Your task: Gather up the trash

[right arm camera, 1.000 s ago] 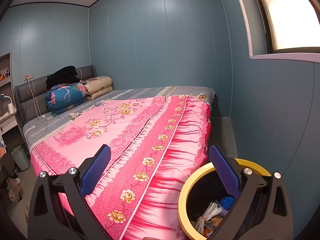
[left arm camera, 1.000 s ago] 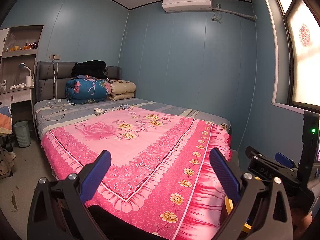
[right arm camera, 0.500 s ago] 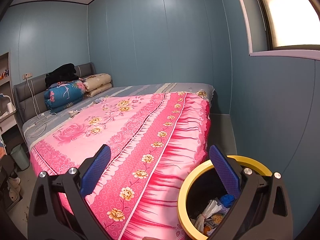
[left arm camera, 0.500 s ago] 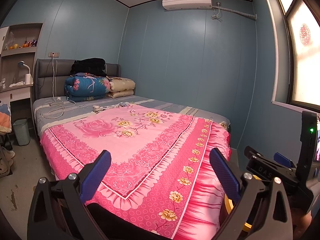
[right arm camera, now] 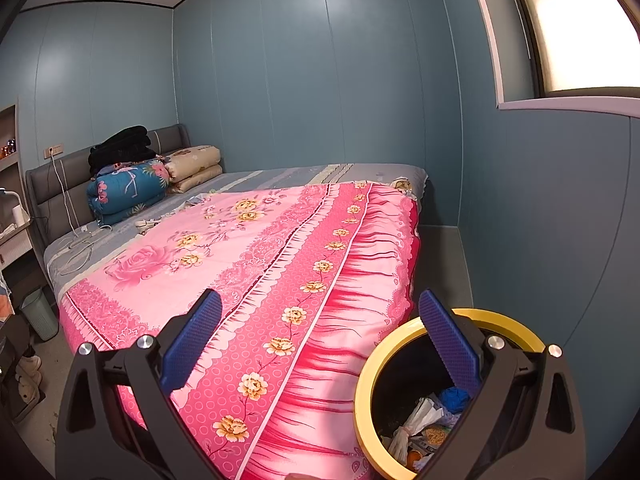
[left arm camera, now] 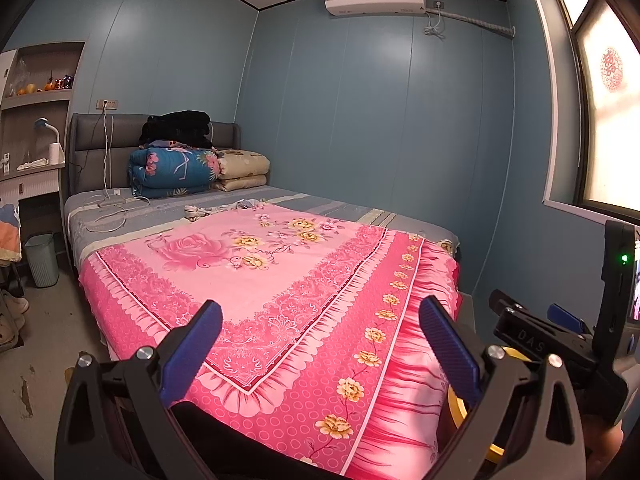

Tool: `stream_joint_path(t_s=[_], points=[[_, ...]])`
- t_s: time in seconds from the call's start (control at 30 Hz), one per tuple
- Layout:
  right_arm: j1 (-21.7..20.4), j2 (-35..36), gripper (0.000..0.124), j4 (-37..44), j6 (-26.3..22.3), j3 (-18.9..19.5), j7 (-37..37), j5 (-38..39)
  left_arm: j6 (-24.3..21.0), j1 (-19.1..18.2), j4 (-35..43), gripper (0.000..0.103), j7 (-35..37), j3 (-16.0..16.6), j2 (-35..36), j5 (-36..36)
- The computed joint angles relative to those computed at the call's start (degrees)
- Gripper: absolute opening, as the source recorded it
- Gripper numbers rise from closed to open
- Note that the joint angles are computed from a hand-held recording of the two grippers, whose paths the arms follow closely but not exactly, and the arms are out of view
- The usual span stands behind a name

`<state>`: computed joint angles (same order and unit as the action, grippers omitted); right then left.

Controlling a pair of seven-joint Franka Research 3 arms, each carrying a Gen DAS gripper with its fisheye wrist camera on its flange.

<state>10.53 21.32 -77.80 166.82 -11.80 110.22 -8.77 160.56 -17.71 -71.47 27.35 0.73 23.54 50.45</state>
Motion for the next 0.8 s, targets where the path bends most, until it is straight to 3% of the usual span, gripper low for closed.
stream_joint_path(t_s=[0.8], points=[[-0.3, 0.9, 0.095, 1.3, -1.4, 0.4, -0.6, 0.5, 0.4, 0.5, -0.2, 0.095, 2.4, -0.4, 0.2, -2.5]])
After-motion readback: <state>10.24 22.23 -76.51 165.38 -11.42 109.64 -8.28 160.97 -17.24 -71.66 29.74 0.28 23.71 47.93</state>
